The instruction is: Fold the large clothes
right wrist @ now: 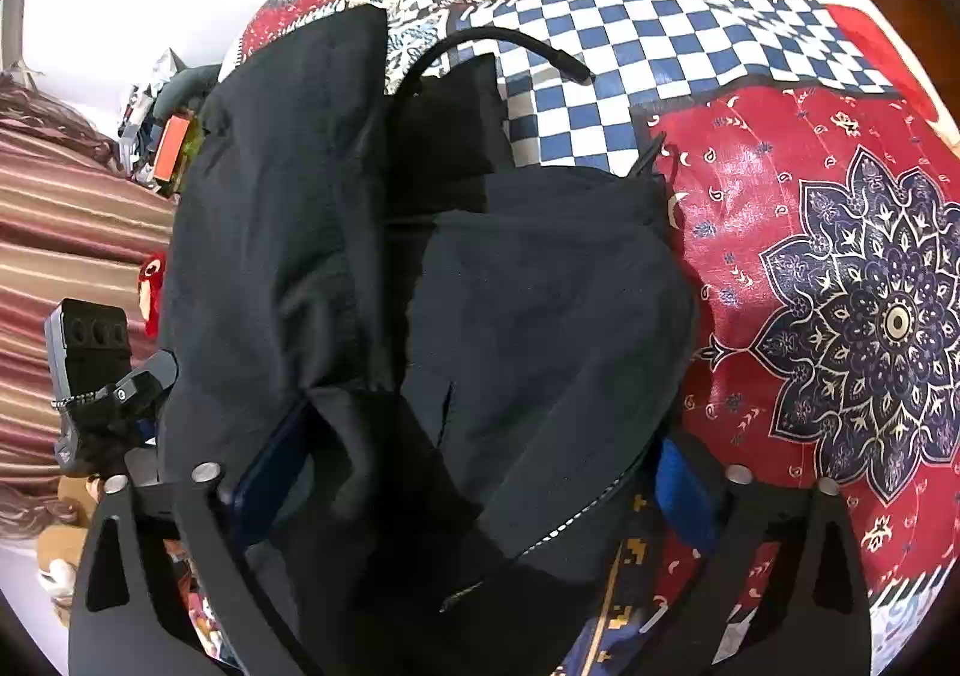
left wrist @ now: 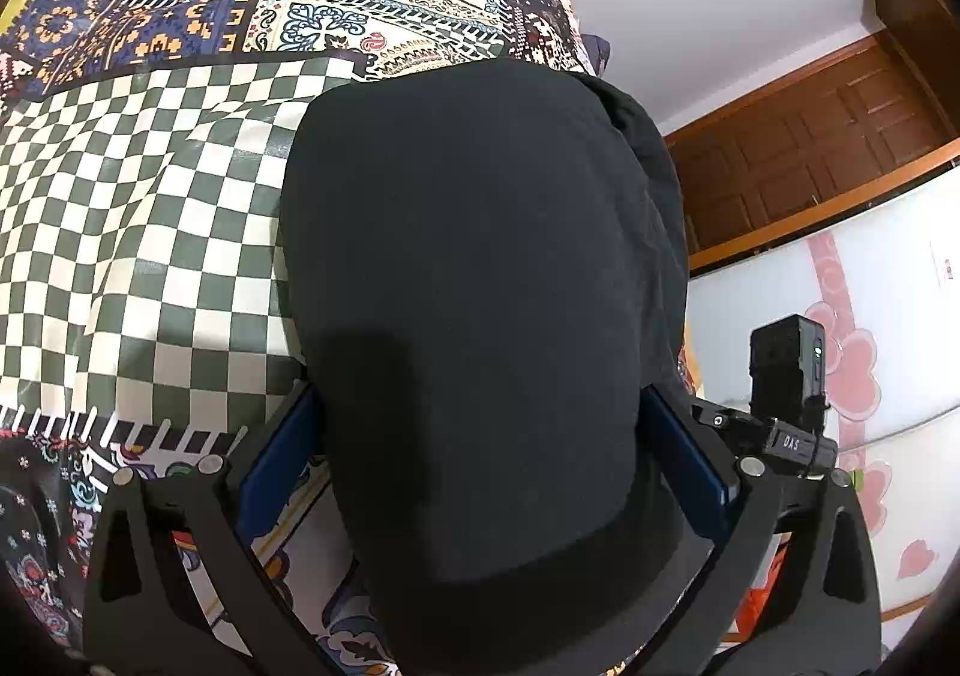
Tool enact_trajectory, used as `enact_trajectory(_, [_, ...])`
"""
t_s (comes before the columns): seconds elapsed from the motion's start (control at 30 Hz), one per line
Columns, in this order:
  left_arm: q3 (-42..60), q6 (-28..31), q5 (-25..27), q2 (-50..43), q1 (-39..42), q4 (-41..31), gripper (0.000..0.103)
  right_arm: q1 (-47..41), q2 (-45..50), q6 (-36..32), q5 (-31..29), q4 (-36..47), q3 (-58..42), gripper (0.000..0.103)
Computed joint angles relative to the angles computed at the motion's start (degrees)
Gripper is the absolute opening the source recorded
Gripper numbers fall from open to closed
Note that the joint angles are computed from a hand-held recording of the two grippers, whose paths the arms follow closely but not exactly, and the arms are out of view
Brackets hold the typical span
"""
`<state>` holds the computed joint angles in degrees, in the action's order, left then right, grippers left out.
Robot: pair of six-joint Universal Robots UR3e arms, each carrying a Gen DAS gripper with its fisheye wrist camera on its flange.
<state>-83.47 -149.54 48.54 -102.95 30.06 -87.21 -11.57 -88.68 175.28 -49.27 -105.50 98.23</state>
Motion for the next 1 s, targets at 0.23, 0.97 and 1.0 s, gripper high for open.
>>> enact_trajectory(0.23, [1.5,2.21,0.56,2.86,0.5,-4.42,0.089,0.36,-5.51,-1.09,-1.07,-2.06,0.48,0.039])
enact_trajectory(0.97, [37.97,26.22,-6.26,1.06,20.39,-43.47,0.077,17.58,3.31,13.82,-6.46,-8.79,-23.79,0.028])
enact_trajectory(1.0, [42.02,26.99,-6.42,-1.04,21.58,-45.37,0.077,19.29,5.81,14.88,-7.07,-9.51,-26.54,0.028])
